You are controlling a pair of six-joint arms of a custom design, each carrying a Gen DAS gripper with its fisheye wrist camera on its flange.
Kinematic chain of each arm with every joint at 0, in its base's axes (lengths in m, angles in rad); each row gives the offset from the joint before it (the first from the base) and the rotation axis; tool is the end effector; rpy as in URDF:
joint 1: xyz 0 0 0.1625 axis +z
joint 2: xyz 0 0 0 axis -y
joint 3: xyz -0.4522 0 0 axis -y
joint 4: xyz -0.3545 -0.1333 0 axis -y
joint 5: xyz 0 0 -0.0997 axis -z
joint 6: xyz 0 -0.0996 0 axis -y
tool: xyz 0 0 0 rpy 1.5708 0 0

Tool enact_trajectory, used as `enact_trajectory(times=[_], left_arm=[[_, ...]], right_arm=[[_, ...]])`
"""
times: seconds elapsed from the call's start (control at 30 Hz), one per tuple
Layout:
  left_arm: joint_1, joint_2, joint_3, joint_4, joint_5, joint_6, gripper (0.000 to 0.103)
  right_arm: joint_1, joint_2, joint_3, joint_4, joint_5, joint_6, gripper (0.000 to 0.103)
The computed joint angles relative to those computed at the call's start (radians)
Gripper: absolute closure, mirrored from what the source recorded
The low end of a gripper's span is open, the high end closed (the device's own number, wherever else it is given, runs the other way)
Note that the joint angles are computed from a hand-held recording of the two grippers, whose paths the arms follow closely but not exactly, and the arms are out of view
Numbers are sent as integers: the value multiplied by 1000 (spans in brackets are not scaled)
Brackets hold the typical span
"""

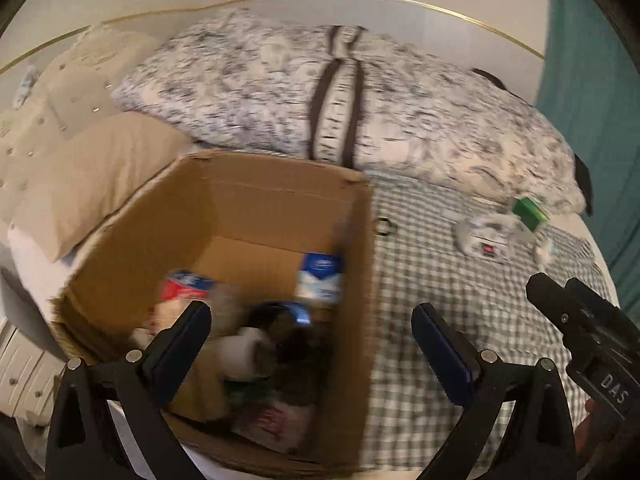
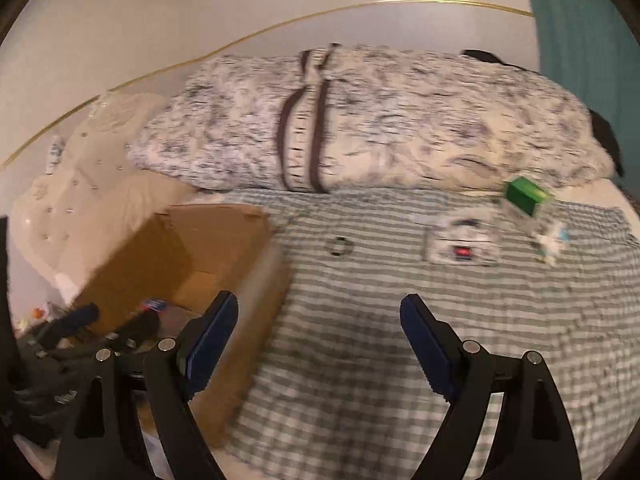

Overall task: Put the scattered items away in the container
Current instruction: 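Move both tools back over the bed toward the plush toy and hair tie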

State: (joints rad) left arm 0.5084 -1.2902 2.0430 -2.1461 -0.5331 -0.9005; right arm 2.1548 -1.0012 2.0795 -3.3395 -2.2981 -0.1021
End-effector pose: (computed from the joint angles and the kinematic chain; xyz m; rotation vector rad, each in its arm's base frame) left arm -0.3066 -0.4217 0.2872 0.2963 2.2364 -0.9581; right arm 0.3513 -0.4100 0.2371 0.4969 -2.3658 1.0539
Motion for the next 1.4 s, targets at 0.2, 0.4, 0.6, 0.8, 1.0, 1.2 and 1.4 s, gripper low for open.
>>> enact_trajectory(times=[0.2,0.4,0.6,0.8,1.0,1.2,1.4], left_arm=[[-6,138,-43,-101,-38,43,0],[26,291,-131,-152,-64,95,0],[75,415,-205,-226,-46,151,0],[134,495,-265,-337,-79,226,0],[196,568,-318,-486,-68,337,0],[263,605,-368,-532,-44,373,0],[309,672,-415,-612,0,495,0]], right_arm=[[-49,-121,80,-59,-69,-35,19],[-152,-220,145,-94,-92,-47,19],[-287,-274,179,-107,-51,-71,19],[-406,-285,185,-114,2,-67,19],[-469,-241,137,-147,30,-110,19],[-515,-177,64,-177,53,-173,19],[-553,-124,-5,-180,56,-198,19]])
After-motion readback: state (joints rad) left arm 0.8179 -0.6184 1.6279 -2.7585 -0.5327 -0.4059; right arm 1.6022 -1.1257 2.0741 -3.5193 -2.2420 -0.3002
